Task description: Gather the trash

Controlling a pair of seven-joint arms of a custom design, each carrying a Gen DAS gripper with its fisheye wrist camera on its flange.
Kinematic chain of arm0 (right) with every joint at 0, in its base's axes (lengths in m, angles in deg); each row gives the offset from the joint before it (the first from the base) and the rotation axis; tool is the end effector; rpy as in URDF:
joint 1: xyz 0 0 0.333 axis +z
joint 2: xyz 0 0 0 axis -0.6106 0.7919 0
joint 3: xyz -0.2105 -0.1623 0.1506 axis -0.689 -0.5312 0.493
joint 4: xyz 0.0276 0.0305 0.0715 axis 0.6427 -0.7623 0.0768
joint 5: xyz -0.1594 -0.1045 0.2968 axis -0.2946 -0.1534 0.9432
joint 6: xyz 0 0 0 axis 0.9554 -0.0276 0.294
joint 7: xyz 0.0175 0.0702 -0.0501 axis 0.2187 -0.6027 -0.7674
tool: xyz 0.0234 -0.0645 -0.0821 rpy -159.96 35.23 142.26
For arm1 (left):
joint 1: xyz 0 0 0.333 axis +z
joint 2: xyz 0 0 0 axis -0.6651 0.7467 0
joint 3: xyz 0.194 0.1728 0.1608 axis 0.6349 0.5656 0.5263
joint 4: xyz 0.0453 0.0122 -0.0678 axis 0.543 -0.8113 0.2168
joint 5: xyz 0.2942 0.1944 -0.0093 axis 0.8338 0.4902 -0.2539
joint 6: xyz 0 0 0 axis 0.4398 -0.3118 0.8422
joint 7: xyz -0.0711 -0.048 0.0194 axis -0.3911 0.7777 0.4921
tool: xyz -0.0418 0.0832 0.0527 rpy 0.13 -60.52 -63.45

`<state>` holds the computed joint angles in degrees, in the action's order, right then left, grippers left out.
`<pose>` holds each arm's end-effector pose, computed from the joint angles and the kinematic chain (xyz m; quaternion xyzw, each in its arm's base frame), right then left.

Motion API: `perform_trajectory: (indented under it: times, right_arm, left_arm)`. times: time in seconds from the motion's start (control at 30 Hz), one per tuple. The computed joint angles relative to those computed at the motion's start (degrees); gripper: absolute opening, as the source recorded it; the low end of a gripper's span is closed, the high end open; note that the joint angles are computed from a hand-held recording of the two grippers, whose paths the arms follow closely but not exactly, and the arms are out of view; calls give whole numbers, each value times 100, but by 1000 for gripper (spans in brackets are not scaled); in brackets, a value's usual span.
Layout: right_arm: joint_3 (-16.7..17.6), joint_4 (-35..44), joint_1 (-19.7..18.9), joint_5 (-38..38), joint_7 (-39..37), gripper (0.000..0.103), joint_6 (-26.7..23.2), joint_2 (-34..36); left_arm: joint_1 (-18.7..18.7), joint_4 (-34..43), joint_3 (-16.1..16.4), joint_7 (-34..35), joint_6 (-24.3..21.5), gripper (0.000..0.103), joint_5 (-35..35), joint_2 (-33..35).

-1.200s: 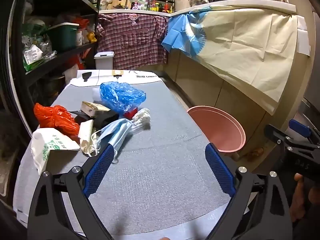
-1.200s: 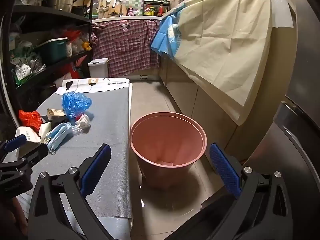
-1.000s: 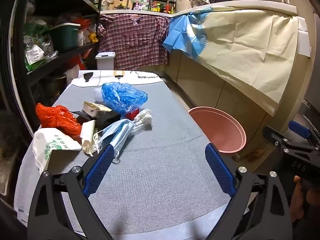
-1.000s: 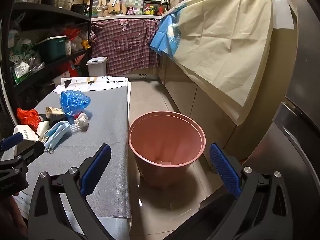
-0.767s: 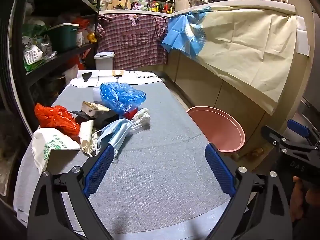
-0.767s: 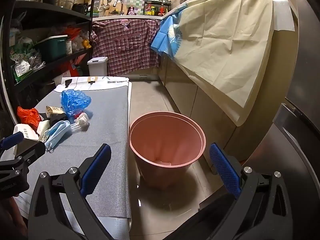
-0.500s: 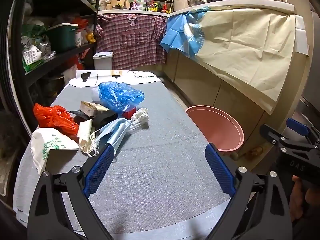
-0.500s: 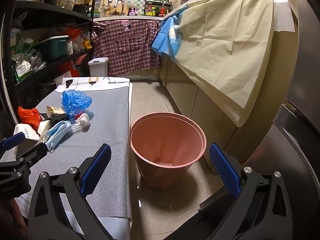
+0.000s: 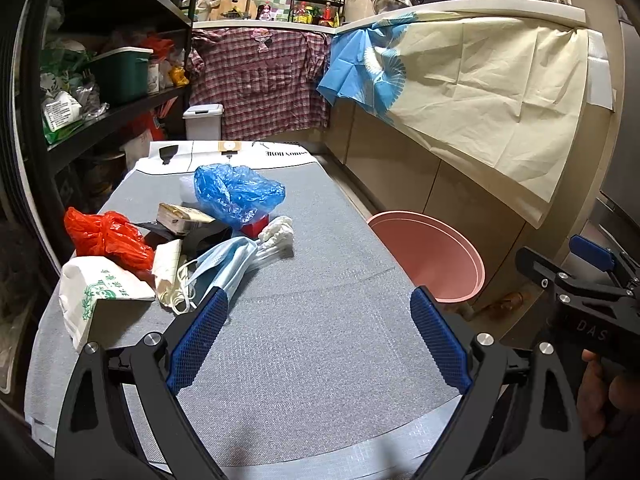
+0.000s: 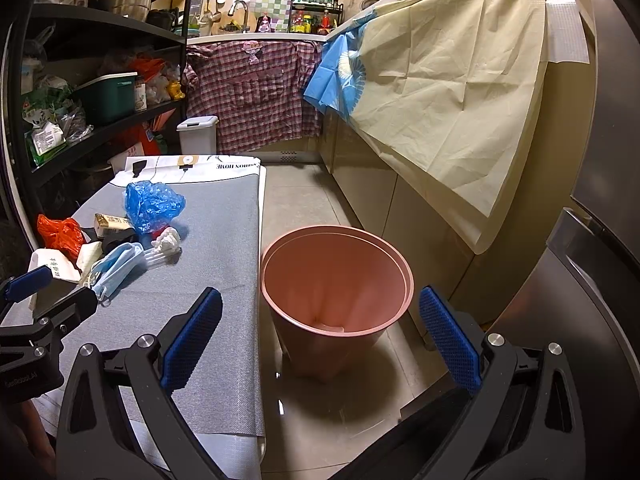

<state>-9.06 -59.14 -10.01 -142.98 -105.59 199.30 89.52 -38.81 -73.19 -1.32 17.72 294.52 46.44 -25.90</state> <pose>0.5716 0.2891 0.3165 -0.5916 0.6441 -0.3804 0.3007 0.5888 -0.1149 0.3000 -0.5779 0.6641 -0.3971 0.2595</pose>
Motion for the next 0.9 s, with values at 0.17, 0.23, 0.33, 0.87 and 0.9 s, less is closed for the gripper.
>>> perform_trajectory:
  times: [0.17, 0.23, 0.33, 0.87, 0.9]
  right_arm:
    - [-3, -13, 9, -5, 1, 97, -13, -8]
    - [-1, -18, 5, -13, 14, 97, -7, -13]
    - [2, -16, -4, -9, 17, 97, 2, -15]
    - [6, 22, 16, 3, 24, 97, -22, 16]
    - [2, 22, 21, -4, 28, 97, -25, 15]
  left_arm:
    - [23, -13, -11, -24, 7, 89, 33, -4]
    - [19, -11, -5, -26, 3, 89, 33, -6]
    - [11, -15, -2, -26, -5, 89, 30, -15]
    - [-30, -6, 15, -21, -22, 89, -6, -21]
    - [-10, -9, 0, -28, -17, 89, 12, -19]
